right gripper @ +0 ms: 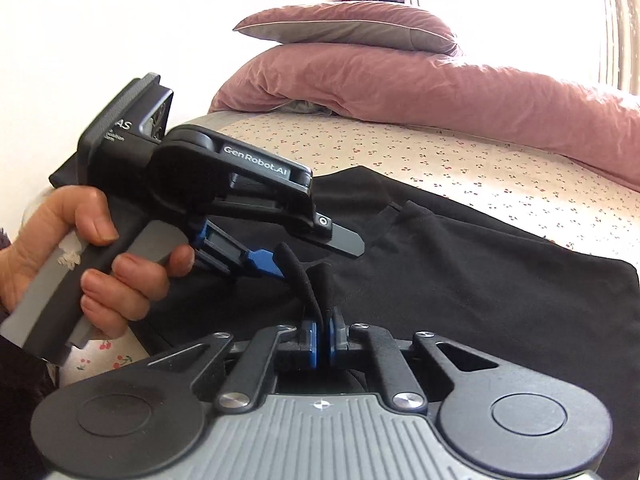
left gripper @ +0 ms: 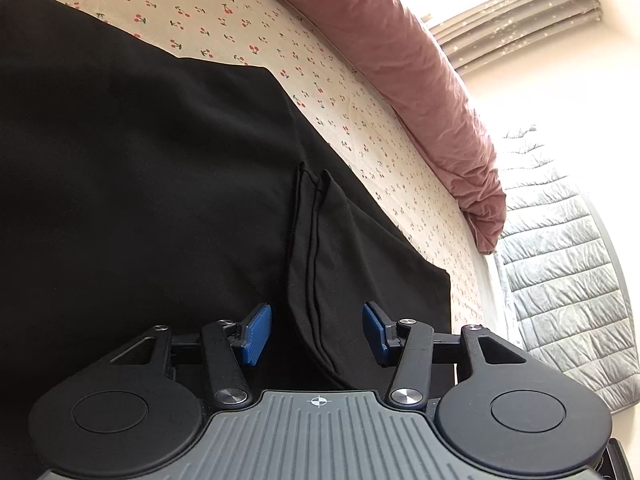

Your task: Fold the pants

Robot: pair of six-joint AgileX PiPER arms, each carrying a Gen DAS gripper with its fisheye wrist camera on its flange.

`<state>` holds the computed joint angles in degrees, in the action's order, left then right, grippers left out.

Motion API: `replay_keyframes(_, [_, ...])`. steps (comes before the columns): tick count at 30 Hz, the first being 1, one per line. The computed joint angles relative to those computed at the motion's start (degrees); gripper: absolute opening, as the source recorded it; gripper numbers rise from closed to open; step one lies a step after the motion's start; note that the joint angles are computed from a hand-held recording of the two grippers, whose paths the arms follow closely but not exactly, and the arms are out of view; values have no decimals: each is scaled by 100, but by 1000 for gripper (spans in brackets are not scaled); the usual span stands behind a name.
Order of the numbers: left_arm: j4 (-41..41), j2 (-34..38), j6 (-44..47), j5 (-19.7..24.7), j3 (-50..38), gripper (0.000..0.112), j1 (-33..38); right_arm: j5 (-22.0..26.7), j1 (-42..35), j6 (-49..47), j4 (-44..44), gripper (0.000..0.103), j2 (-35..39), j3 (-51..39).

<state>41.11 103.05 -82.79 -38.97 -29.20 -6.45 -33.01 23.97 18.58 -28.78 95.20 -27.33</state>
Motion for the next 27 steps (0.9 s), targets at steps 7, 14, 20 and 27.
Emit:
replay_keyframes(7, [-1312,274,918,264,-212,2,-420,0,-166,1115,-1266,10,57,-128])
replay_keyframes(14, [-2986,-444,3111,1693,-400,2,-958,-364,-938,2983,-3509,40,-31,-282])
replay_keyframes(20, [-3056,-1037,3655,2175,-129,2,-366,-426,-1348,3115,-3494,47,-34,-323])
replay_keyframes(27, [-1650,-1650,2847,2192,405,2,833,299,-1071,1603,-1467,50,294,-478])
